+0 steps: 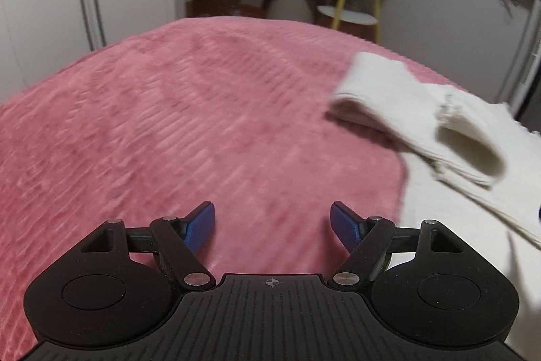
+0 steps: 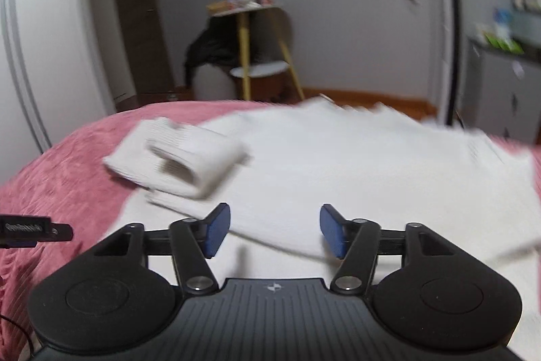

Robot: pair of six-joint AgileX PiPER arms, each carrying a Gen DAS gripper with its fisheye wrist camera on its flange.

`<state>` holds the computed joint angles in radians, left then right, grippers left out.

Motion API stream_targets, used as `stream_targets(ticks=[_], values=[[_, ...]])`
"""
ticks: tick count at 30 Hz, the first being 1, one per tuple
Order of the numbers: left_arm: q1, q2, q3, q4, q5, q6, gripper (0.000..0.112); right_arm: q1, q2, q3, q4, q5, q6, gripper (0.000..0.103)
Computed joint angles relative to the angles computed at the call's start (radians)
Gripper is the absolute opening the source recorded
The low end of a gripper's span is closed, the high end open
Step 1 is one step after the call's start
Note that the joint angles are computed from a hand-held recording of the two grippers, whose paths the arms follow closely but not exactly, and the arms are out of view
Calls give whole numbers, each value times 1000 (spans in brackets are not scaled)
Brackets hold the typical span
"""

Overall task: Fold small clothes
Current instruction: 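Move to the other sleeve and grasp its ruffled cuff with the right tool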

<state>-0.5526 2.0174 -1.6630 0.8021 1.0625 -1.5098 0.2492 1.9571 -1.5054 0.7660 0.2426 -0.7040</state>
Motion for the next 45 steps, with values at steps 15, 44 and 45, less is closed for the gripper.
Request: stream_targets(ticks=[15, 44, 45], values=[[23, -125, 233, 121, -314, -181, 81, 149, 286, -484, -851, 121, 762, 5], [0, -54, 208, 149, -480, -79, 81, -199, 12, 37, -272, -133, 634, 6], [-2, -53, 208, 151, -481, -79, 81, -206, 13, 34, -331, -133, 677, 6]])
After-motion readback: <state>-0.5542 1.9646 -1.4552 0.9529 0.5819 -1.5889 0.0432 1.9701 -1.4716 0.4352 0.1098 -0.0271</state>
